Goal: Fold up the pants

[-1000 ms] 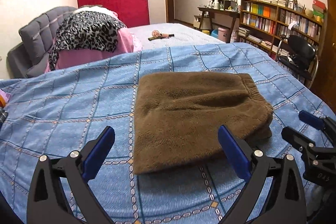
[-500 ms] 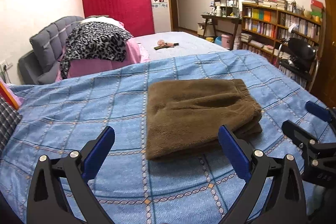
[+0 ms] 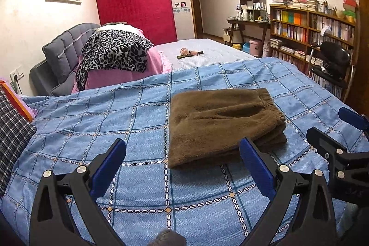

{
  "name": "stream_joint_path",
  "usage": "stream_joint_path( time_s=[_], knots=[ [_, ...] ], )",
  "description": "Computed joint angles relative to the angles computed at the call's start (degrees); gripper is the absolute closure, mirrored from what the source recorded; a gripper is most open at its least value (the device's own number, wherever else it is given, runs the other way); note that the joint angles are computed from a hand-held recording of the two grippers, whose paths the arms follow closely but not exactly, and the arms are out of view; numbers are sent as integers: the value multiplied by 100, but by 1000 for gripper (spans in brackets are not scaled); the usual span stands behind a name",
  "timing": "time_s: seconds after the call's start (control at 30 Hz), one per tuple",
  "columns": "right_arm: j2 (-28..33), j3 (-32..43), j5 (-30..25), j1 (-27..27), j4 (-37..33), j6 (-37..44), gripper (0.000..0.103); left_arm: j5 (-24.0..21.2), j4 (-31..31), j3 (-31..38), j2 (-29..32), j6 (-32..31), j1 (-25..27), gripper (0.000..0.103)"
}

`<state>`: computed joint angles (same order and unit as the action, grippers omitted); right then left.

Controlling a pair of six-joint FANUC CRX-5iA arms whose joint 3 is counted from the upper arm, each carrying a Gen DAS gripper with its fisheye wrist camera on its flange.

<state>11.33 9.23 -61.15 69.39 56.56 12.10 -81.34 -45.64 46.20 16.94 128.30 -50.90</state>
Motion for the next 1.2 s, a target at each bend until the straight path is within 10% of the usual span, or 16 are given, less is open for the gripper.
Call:
stream_joint_path(
  time_s=[1.2],
  knots=[
    [17,19,-326,150,186,-11,3,-3,6,-81,-69,5,-131,5]
  ],
)
